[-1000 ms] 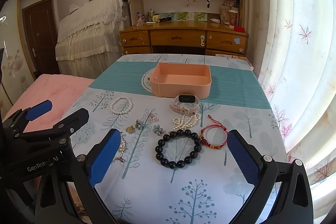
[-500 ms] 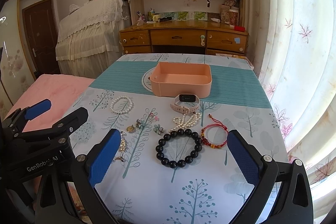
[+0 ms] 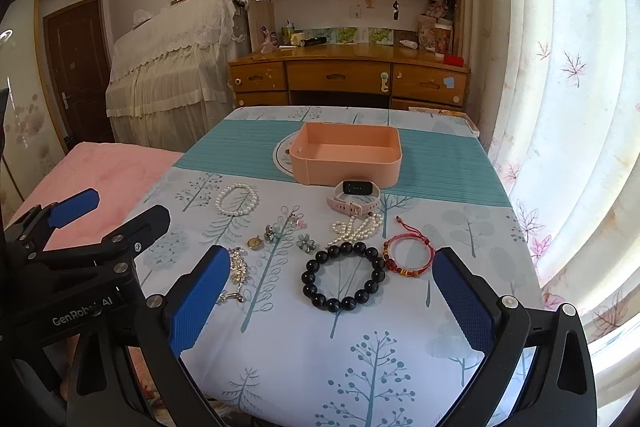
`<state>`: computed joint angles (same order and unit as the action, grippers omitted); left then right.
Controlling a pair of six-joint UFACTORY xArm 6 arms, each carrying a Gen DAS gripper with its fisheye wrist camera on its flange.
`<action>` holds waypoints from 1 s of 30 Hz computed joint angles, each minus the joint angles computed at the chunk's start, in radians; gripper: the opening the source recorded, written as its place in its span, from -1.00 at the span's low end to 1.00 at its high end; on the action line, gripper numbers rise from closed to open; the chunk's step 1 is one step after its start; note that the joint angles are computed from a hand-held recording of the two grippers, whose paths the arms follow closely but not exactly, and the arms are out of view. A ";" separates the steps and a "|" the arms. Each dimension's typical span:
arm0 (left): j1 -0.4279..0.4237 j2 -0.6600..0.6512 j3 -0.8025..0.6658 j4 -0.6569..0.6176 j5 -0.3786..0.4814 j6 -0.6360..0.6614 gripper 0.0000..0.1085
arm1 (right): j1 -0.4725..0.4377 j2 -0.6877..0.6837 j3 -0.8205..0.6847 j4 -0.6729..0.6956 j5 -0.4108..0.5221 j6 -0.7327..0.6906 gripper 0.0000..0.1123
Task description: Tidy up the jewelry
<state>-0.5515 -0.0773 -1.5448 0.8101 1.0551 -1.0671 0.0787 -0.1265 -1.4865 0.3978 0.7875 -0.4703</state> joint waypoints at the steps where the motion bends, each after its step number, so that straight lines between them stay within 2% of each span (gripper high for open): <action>1: -0.007 -0.006 0.004 0.005 0.005 -0.005 0.81 | 0.000 -0.005 0.004 0.001 0.000 0.002 0.83; 14: -0.067 -0.020 -0.010 0.053 0.080 -0.039 0.81 | -0.010 -0.111 0.107 0.031 0.002 -0.006 0.83; 19: -0.051 0.030 -0.067 0.005 0.117 -0.005 0.81 | -0.011 -0.098 0.089 0.044 0.024 -0.017 0.83; 25: 0.037 0.095 -0.133 -0.112 0.107 0.081 0.81 | -0.002 -0.011 0.005 0.027 0.036 -0.042 0.83; 30: 0.165 0.137 -0.166 -0.262 0.063 0.173 0.81 | -0.028 0.105 -0.115 -0.008 0.051 0.020 0.83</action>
<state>-0.3862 0.0599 -1.7106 0.5477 1.1185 -0.8939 0.0504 -0.0214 -1.6018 0.3901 0.8382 -0.4503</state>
